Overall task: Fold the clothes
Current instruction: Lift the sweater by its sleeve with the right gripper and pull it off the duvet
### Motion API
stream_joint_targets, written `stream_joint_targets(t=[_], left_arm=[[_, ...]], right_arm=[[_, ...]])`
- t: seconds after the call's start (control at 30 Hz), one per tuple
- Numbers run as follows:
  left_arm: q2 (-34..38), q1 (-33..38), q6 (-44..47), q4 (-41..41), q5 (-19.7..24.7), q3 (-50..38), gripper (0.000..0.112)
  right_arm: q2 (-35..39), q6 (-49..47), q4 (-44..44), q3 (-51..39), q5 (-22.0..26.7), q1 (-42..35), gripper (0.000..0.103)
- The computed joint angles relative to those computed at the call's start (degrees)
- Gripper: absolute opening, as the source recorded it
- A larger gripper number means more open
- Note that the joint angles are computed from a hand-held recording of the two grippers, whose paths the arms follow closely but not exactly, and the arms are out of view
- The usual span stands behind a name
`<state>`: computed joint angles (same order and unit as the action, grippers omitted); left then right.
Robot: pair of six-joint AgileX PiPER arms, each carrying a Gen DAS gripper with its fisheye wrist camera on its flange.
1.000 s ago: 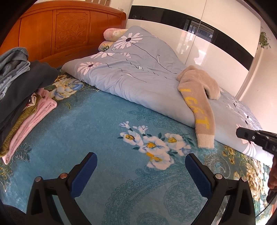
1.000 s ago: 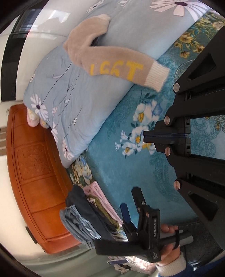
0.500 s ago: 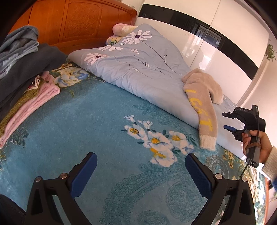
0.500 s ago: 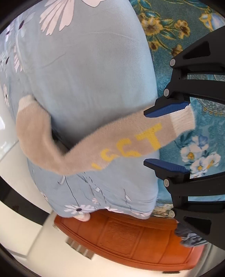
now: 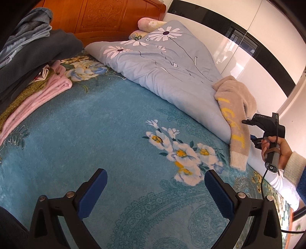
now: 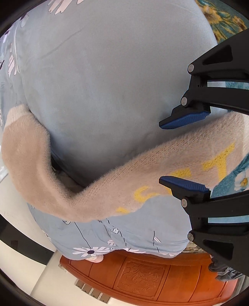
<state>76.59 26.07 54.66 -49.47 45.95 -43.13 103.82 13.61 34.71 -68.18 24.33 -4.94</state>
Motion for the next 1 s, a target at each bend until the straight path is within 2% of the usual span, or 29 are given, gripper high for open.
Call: stream_joint_targets(t=[0.07,0.1,0.13,0.2,0.37,0.47,0.73,1.0], left_arm=[[0.24,-0.06,-0.20,0.14,0.17,-0.11,0.103],[0.32,0.11,-0.13,0.00,0.61,-0.27,0.103],[0.38,0.37,0.02,-0.24,1.17,-0.45,0.103],[0.72,1.11,0.47,-0.87,2.69,-0.90,0.103],[1.96,2.93,0.84,-1.74,6.36,-2.06,0.103],[1.73,4.01,1.66,-2.57,8.13,-2.48,0.103],[0.45,7.77,4.57,-4.89,13.88,-3.60,0.103],[-1.18,17.36,7.87,-8.25,23.31,-5.65,0.103]], right_arm=[[1.31,-2.83,3.98,-1.59,1.45,-0.01,0.052],[1.59,-2.44,3.68,-2.20,1.86,0.26,0.048],[1.64,-1.05,2.31,-2.74,2.48,0.60,0.032],[1.00,-1.80,3.22,-2.40,3.36,0.77,0.009],[-4.87,-20.00,20.57,2.36,4.54,0.78,0.008],[-9.35,-24.63,23.76,2.45,5.78,3.13,0.008],[-22.43,-13.89,10.34,0.17,7.69,14.29,0.008],[-31.18,9.46,-13.05,-6.96,7.84,34.29,0.008]])
